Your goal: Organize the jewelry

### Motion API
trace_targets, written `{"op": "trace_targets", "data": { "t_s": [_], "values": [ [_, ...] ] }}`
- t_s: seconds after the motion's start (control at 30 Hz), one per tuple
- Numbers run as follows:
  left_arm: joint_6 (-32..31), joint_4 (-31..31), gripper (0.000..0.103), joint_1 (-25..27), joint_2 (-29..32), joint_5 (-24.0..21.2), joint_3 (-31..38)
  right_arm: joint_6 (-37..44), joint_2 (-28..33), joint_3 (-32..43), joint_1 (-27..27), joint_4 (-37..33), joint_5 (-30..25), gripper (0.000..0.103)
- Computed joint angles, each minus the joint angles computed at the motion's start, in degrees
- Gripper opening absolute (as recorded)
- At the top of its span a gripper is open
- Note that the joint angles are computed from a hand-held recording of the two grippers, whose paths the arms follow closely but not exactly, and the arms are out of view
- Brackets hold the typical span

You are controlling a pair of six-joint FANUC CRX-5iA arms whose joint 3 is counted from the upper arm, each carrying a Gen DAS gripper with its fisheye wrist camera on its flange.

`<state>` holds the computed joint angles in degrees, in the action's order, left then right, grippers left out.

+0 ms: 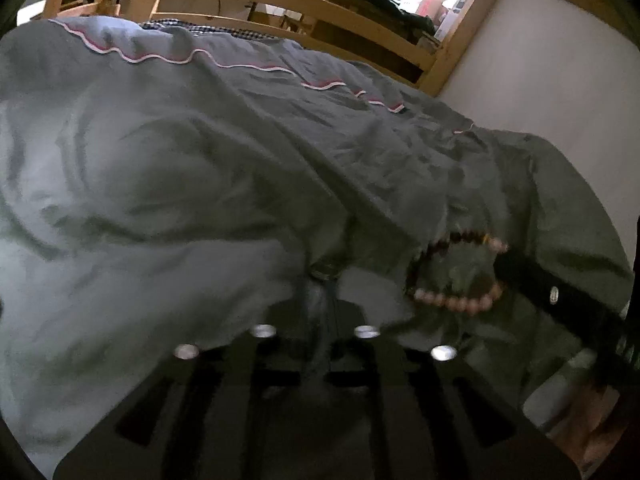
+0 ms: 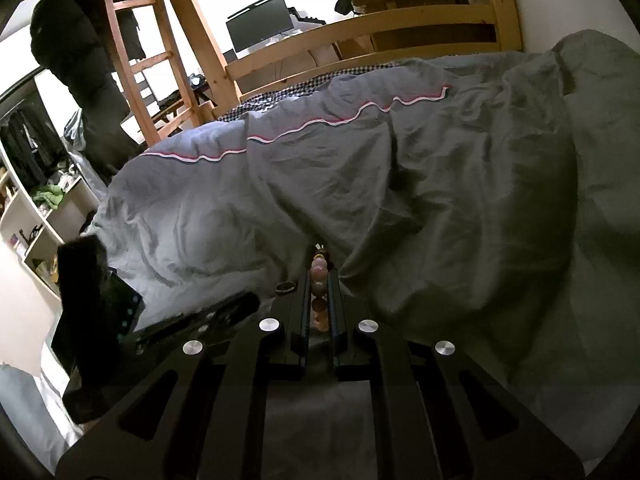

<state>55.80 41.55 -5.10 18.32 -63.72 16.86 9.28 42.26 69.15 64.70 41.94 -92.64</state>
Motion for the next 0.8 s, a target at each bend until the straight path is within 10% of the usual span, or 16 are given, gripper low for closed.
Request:
{"op": "trace_targets", "data": {
  "t_s": [0.13, 0.33, 0.8],
  "values": [
    [-0.61, -2.38, 0.053, -2.11, 1.68, 1.86, 2.26, -1.39, -1.60, -3.12, -0.26, -0.69, 1.12, 0.008],
    [1.97, -4.49, 0.020, -2.12, 1.86, 3.90, 1.07, -0.58, -0.78, -2.02, -0.45, -1.39, 1.12, 0.009],
    [2.39, -2.33, 0.019, 3.38, -6.79, 7.67, -6.82, -1.30, -2.87, -5.98, 0.52, 2.33, 7.47, 0.009]
  ]
}}
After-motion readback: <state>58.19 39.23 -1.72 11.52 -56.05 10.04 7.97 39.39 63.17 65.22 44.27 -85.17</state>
